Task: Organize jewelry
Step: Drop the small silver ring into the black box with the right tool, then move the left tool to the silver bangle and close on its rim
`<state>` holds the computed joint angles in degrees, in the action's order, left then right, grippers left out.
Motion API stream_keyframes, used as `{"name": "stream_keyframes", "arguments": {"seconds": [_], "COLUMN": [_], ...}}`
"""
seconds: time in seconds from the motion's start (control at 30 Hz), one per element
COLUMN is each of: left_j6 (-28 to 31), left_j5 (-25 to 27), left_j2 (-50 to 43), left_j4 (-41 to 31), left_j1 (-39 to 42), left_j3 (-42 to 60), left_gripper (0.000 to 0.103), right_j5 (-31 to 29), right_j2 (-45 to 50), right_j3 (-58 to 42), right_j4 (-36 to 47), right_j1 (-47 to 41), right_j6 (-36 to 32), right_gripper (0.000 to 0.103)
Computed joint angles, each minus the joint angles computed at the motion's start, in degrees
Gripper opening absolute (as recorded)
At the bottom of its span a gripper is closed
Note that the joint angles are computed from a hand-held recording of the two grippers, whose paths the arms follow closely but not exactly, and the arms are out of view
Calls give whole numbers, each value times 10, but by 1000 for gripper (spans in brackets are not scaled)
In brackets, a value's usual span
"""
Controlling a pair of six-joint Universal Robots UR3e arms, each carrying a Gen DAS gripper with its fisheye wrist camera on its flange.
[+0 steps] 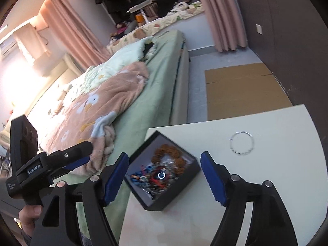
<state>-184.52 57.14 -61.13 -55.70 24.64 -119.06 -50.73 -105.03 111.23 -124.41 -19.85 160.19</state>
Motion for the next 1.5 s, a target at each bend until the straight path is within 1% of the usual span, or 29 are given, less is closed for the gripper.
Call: {"name": "stream_keyframes", "arguments": {"seconds": [0.07,0.1,0.13,0.27,0.3,0.4,0.47,0.53,0.57,0.7,0.77,0.8,0.83,0.97,1.0,1.07,1.1,1.17,1.27,1.33,1.4,1.5], "left_j6": [-8,-13,-19,-41,-46,-68,-78,-92,-96,-99,-99,-100,-101,-96,-96,-96,-96,-98,-95,-91,-85,-82], "left_j5": [6,11,18,36,40,51,63,83,94,147,176,183,187,213,222,237,239,241,259,273,286,291], "left_j2": [-10,-18,-27,-59,-65,-80,-94,-113,-123,-183,-224,-242,-259,-325,-340,-378,-394,-428,-478,-509,-547,-596], "left_j4": [13,22,29,61,68,106,133,161,170,199,197,190,184,164,159,143,139,129,113,98,75,49], "left_j1": [-17,-28,-42,-87,-97,-127,-152,-182,-197,-271,-310,-322,-332,-378,-389,-408,-413,-424,-447,-462,-475,-484], "left_j3": [4,7,12,25,28,30,34,41,46,86,123,141,158,231,247,286,301,333,388,426,477,537], "left_gripper": [96,96,96,96,96,96,96,96,96,95,84,80,74,64,63,50,48,45,45,44,40,39], "right_j5": [-12,-15,-16,-5,-3,2,2,-4,-8,-28,-24,-24,-23,-19,-17,-13,-12,-13,-6,-6,-6,-5], "right_j2": [-16,-23,-32,-68,-73,-83,-84,-79,-77,-44,-31,-26,-21,-7,-1,13,18,29,45,52,62,72], "right_j3": [1,3,6,0,-1,-7,-12,-19,-20,-42,-55,-62,-68,-86,-93,-110,-115,-126,-146,-153,-160,-166], "right_j4": [19,27,36,110,120,159,175,184,187,197,213,219,225,233,241,260,265,274,303,305,309,316], "right_j1": [-28,-39,-53,-127,-141,-184,-202,-214,-216,-220,-235,-242,-250,-278,-286,-307,-316,-333,-352,-360,-369,-381], "right_j6": [-13,-18,-24,-80,-88,-117,-130,-139,-142,-146,-152,-154,-158,-168,-175,-189,-192,-200,-225,-232,-238,-245], "right_gripper": [76,82,84,87,89,90,90,95,96,95,95,95,95,95,92,90,89,89,89,88,88,88]}}
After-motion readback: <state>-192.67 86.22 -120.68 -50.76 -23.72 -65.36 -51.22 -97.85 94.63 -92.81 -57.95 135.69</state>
